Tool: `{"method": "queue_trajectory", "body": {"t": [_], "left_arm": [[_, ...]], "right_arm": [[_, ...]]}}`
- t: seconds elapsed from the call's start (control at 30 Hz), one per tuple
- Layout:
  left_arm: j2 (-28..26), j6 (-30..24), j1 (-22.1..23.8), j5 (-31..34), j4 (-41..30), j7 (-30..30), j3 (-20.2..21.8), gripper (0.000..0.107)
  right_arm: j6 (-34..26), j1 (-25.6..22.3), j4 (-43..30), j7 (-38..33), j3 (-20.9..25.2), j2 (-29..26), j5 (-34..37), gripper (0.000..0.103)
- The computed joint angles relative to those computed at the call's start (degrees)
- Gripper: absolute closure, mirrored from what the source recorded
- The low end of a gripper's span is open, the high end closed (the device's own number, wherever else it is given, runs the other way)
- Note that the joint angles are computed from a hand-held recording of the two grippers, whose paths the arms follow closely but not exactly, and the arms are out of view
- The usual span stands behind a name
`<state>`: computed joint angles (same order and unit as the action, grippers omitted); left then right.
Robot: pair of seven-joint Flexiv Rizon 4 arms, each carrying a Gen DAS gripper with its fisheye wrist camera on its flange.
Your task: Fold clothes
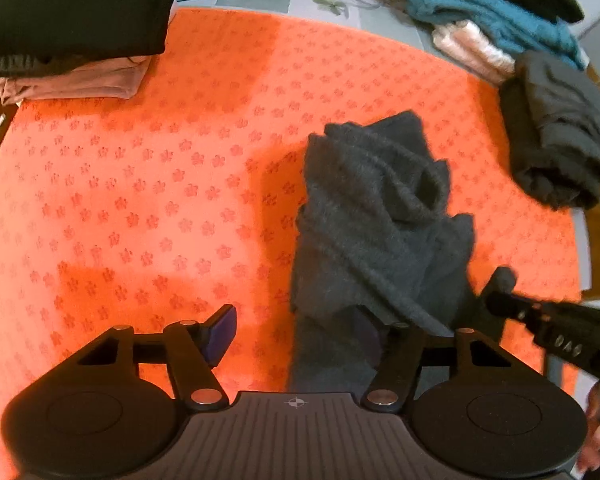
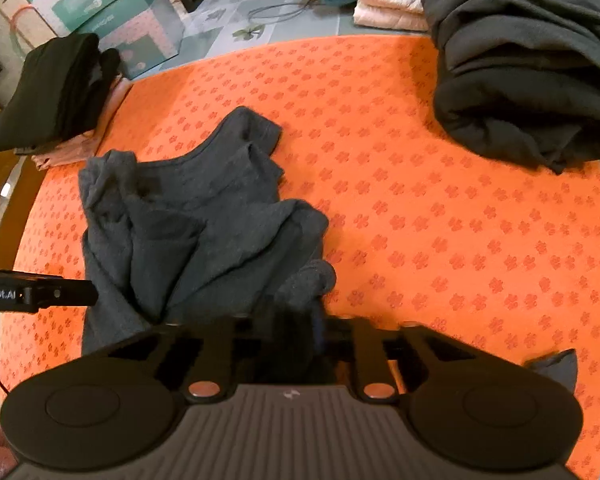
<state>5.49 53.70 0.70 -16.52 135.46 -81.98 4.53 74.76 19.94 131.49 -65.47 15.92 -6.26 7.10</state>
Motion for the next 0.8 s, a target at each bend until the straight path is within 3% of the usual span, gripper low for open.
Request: {"method": "queue_trajectory", "body": {"t": [0.13,0.33,0.67,0.77,0.8], "left_arm": [[1.5,2.2,-1.3,-3.4,0.9,2.4,-0.1,0.04],[2.8,0.8,-3.3,-9.6,1.2,4.7,-0.4,0.034],[2.0,-2.9,-4.7,-9.8,2.2,-0.8,-1.6,0.032],[2.1,-2.6,-5.3,-10.1,2.9,-0.8,-1.7,0.034],[2.4,-2.7,-5.3,-9.1,3.1,-1.1,-1.8,0.046]], "right_arm": [[1.9,0.0,2.7,0.9,0.2,3.5,0.1,0.097],[3.3,0.6,7.8,4.2,-0.2,11.5,0.7,0.097],[5.5,4.2,14.5,14.2,1.3,21.5,-2.7,0.097],[6.1,5.8,15.2,15.9,1.8,23.1,-4.0,0.098],[6.1,6.2,15.5,16.2,2.0,23.9,-4.6,0.098]]}}
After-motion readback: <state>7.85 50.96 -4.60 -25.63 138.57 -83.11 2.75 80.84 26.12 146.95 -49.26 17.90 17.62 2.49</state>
